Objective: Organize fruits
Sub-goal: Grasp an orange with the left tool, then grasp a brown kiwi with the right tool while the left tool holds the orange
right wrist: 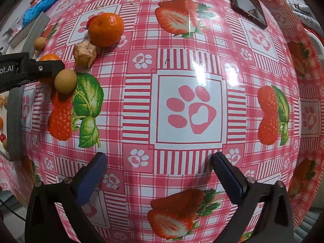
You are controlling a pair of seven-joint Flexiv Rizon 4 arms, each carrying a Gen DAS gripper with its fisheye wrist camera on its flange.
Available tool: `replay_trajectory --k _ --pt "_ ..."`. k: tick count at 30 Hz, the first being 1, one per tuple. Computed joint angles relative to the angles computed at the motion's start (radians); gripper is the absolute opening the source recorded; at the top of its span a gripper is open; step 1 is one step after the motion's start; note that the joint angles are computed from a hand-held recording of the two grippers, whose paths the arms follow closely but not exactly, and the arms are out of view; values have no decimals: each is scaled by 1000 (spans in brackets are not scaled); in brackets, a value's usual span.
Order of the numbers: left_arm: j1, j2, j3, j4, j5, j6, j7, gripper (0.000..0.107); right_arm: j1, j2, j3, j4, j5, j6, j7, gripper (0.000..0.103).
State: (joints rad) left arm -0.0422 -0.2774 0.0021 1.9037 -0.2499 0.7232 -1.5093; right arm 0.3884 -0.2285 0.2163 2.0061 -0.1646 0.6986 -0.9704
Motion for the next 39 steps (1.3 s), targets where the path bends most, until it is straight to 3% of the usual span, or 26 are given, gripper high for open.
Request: replay_trajectory --k 8,11,18,28,35,39 --pt "4 93 20 53 32 32 10 37 -4 12 3 -13 25 -48 -11 103" --pt "8 113 25 66 49 34 14 37 -13 6 7 -34 71 -7 -30 103" --pt "24 79 8 74 -34 35 39 37 -3 -17 11 -86 91 -17 -56 103" --pt "11 47 11 59 -16 53 11 36 15 -54 6 -163 76 -15 -57 102" --pt "26 129 41 95 36 47 -16 36 25 -121 13 -277 117 -16 -84 95" --pt "39 173 54 111 72 44 -28 36 39 -179 25 -354 150 -27 -98 75"
